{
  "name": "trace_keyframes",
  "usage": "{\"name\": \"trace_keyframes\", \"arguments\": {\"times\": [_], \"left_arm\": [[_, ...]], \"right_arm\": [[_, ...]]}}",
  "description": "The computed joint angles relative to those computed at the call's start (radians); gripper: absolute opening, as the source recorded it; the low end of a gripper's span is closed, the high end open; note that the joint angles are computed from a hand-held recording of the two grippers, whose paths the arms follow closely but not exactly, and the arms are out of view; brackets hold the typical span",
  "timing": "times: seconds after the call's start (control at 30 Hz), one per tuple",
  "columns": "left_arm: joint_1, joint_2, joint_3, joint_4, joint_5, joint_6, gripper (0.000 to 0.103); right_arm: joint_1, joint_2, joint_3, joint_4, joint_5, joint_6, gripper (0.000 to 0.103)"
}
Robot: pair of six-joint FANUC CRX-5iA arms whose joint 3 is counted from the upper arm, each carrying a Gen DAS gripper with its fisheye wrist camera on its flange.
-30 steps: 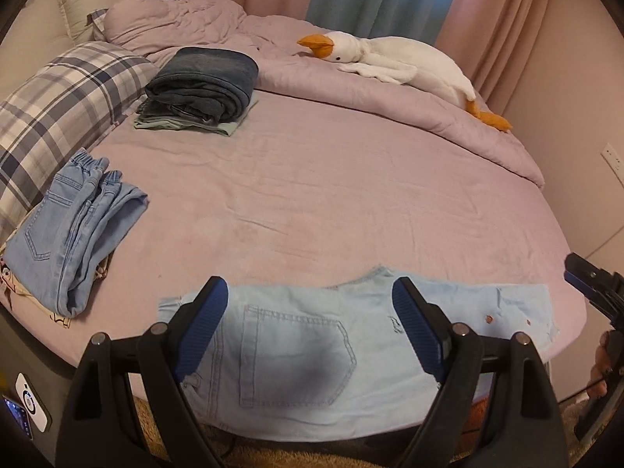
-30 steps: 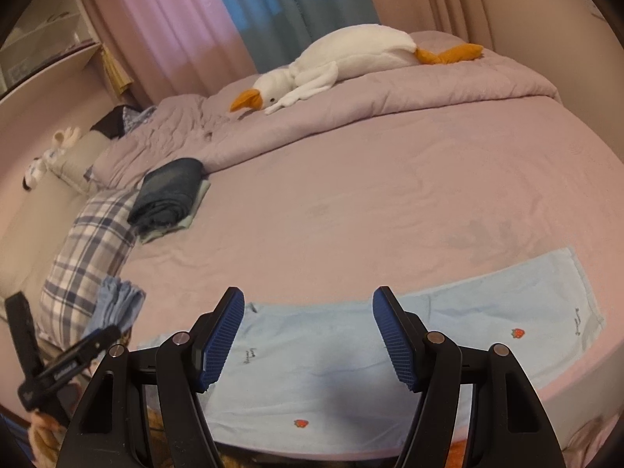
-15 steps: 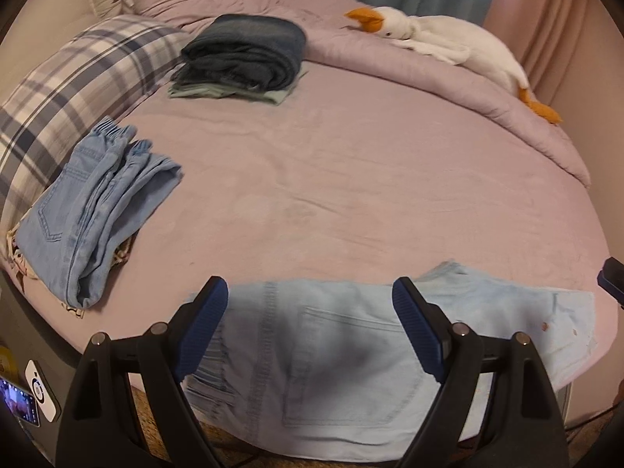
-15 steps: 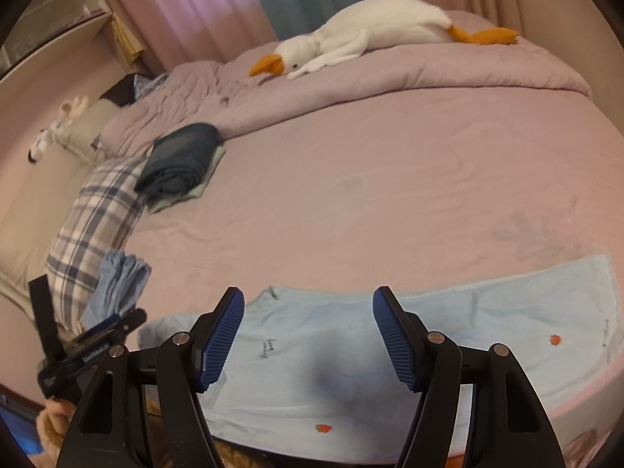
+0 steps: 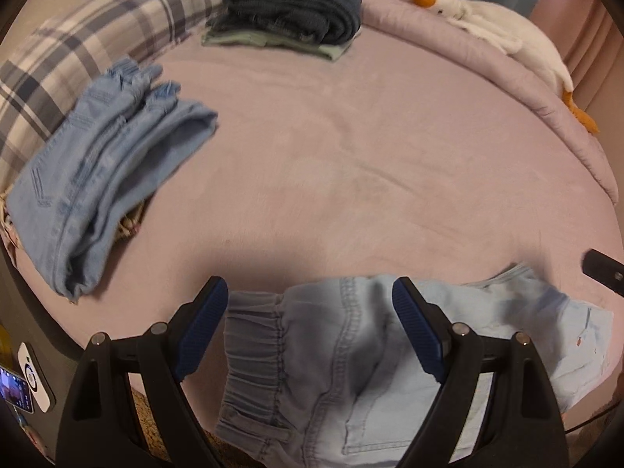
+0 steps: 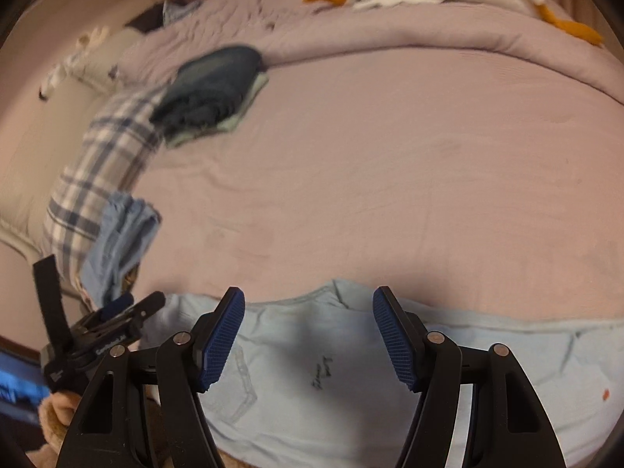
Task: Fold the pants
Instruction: 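Grasp the waistband with the left tool while the right tool grasps the pants edge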
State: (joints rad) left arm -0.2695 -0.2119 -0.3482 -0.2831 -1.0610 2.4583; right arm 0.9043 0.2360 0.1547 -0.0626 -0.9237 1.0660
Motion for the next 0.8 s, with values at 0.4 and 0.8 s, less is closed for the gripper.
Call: {"name": "trace_keyframes", "arguments": {"times": [0.4,0.8], "left_arm": [[0.051,0.003,-0.083,0.096,0.075,-0.049,0.086],[-0.001,-0.007,-0.095,0.028,0.106,-0.01,0.063]], "right_arm": [[0.013,0.129,0.064,0.099,-0.105,-0.004,0.068],[-0.006,0.081,0.007,0.063,-0.076,0.073,0.01]]}}
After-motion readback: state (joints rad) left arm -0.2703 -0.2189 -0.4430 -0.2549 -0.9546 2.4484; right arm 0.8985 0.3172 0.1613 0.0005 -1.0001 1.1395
